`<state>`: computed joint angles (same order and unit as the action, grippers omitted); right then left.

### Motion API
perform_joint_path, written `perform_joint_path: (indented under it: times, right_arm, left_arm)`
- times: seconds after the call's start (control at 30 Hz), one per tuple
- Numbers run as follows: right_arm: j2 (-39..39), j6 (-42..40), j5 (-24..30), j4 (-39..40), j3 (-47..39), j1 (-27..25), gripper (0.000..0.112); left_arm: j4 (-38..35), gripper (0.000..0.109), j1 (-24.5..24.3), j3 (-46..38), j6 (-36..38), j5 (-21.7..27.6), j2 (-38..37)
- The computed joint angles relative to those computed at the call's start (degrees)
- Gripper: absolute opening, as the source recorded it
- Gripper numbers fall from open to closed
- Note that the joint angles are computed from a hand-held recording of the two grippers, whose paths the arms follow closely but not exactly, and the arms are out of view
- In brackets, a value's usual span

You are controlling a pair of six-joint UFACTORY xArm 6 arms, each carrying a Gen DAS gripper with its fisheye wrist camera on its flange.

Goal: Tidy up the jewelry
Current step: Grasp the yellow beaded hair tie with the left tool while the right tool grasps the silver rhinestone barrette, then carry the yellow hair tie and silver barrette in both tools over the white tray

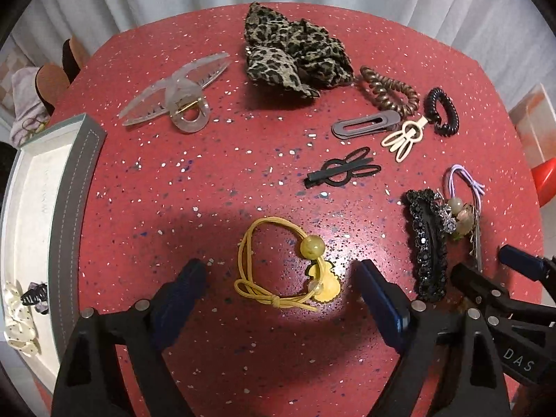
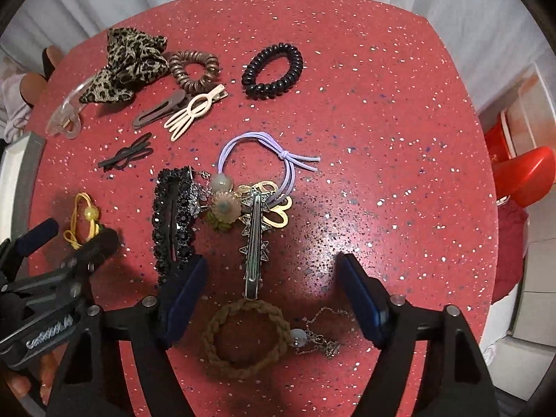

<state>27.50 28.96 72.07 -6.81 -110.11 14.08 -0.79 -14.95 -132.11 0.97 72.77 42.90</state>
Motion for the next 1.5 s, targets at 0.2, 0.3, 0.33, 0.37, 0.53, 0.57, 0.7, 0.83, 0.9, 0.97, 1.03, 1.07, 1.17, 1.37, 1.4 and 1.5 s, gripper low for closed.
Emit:
perform_joint_path:
  times: [0.2, 0.3, 0.33, 0.37, 0.53, 0.57, 0.7, 0.83, 0.9, 0.97, 1.03, 1.07, 1.17, 1.37, 1.4, 1.5]
  right_arm:
    - [-0.4, 1.8, -1.0, -1.5, 0.5, 1.0, 0.053]
    - [-2.0, 1.7, -1.8, -1.6, 2.3, 1.1, 0.024]
    - [-1.9, 1.8, -1.9, -1.4, 2.2, 1.0, 0.019]
    - [-2.4, 2.0, -2.5, -0.8, 2.9, 0.9, 0.017]
    - [-7.0, 2.0, -7.5, 4.1, 9.5, -0.4, 0.013]
    - [-7.7, 2.1, -8.2, 4.7, 10.5, -0.5, 0.013]
    - [-10.3, 2.1, -11.2, 6.8, 14.2, -1.2, 0.013]
    - [-13.1, 2.1, -12.6, 8.3, 17.0, -1.5, 0.013]
    - [-13.9, 2.2, -12.8, 8.5, 17.4, -1.4, 0.013]
    - [-14.0, 1.4, -13.0, 9.2, 17.3, -2.1, 0.013]
    - [-14.5, 1.5, -13.2, 9.7, 17.5, -1.9, 0.013]
    - [-15.5, 1.0, -13.1, 10.1, 18.2, -2.3, 0.013]
    - [-16.0, 1.1, -13.3, 10.5, 18.6, -2.2, 0.013]
    - [-16.6, 1.2, -12.6, 10.9, 17.9, -1.4, 0.013]
    - [-16.6, 1.1, -12.6, 11.0, 17.7, -1.2, 0.013]
    - [-15.6, 1.3, -12.0, 11.0, 15.9, -0.4, 0.013]
  left_arm:
    - [-0.2, 0.063, -0.8, 1.2, 0.8, -1.4, -0.8]
    - [-0.6, 0.034, -0.8, 1.0, 1.3, -1.7, -0.9]
    - [-0.9, 0.022, -0.8, 1.1, 1.6, -1.8, -1.0]
    - [-1.9, 0.016, -0.7, 0.1, 2.1, -1.0, -0.6]
    - [-5.1, 0.015, 0.6, 5.6, 4.4, -3.1, -5.1]
    - [-5.7, 0.015, 1.0, 6.5, 4.9, -3.3, -5.9]
    - [-7.0, 0.015, 1.5, 10.8, 6.2, -4.9, -9.3]
    - [-7.8, 0.015, 2.4, 14.1, 7.0, -5.6, -12.4]
    - [-8.3, 0.015, 3.1, 15.0, 7.5, -5.4, -13.5]
    - [-8.7, 0.015, 3.6, 16.4, 7.6, -5.6, -14.8]
    - [-9.1, 0.015, 4.1, 17.4, 7.7, -5.6, -15.9]
    - [-9.3, 0.015, 4.3, 18.5, 7.9, -5.9, -16.7]
    - [-9.7, 0.015, 4.9, 19.7, 8.0, -6.1, -18.0]
    - [-10.4, 0.015, 6.3, 23.6, 9.2, -7.3, -21.7]
    - [-10.5, 0.015, 6.6, 23.9, 9.4, -7.5, -22.1]
    - [-11.1, 0.015, 7.6, 24.5, 9.6, -7.5, -23.0]
